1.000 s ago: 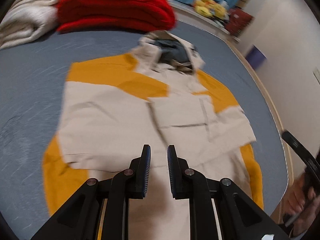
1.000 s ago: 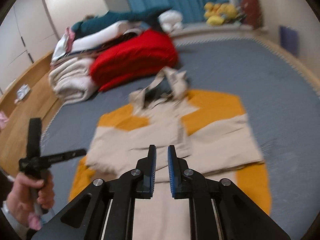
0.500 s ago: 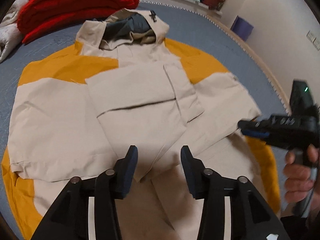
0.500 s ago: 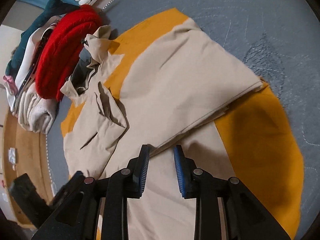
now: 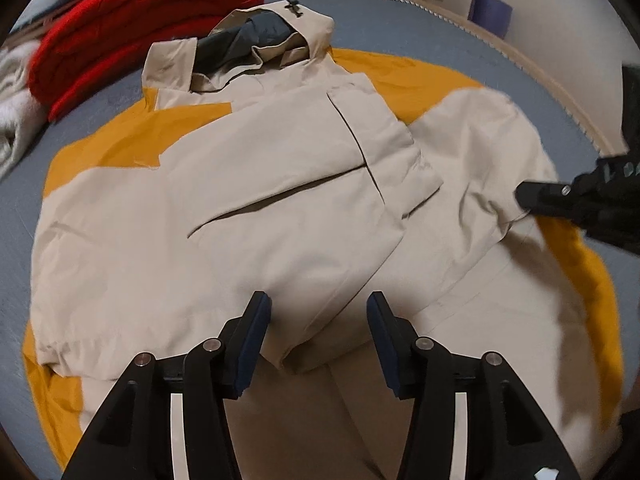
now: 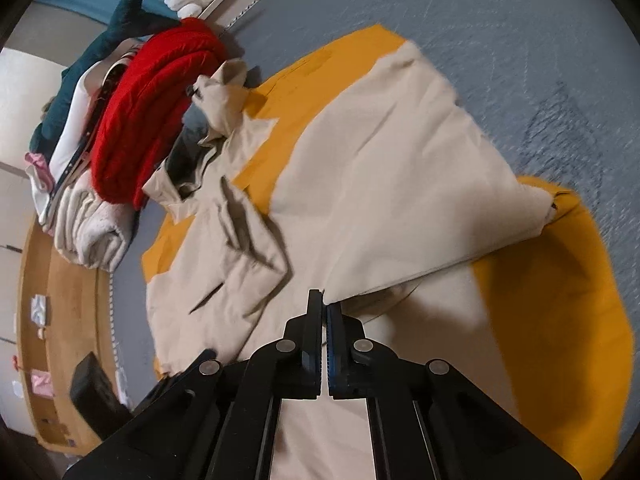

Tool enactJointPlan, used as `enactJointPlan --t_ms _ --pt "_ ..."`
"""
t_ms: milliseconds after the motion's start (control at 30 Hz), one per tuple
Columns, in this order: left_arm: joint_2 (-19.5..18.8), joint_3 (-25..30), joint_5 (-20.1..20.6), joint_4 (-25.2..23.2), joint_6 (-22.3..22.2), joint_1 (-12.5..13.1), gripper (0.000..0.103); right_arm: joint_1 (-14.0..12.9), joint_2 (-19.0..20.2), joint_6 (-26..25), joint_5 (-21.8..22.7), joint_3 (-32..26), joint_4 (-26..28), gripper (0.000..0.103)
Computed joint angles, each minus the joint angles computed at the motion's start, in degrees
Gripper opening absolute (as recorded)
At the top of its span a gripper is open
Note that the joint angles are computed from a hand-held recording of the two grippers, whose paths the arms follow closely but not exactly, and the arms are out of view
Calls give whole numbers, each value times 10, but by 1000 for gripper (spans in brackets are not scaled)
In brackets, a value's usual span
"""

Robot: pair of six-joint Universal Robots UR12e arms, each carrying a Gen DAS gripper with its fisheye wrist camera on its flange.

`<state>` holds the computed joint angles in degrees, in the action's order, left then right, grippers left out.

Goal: Fold large clothes

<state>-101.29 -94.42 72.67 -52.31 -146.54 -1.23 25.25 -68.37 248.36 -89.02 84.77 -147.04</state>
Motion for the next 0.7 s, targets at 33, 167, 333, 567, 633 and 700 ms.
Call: enactJointPlan --t_ms 33,167,333,567,633,700 --pt "0 -2 9 9 0 -1 46 1 1 -3 2 -3 4 2" --pt "-5 8 5 20 -60 13 12 4 1 -26 -19 -15 37 2" --pt "-15 38 -94 -9 -260 73 27 -1 -2 -5 -13 -9 72 1" --pt "-26 37 -215 -118 -454 142 37 -1 6 -12 3 -17 77 1" --pt "-26 36 -236 -134 -458 149 37 -1 10 -11 7 -21 82 1" --pt "-24 35 -252 -140 -457 155 37 -1 13 -9 9 -23 87 1"
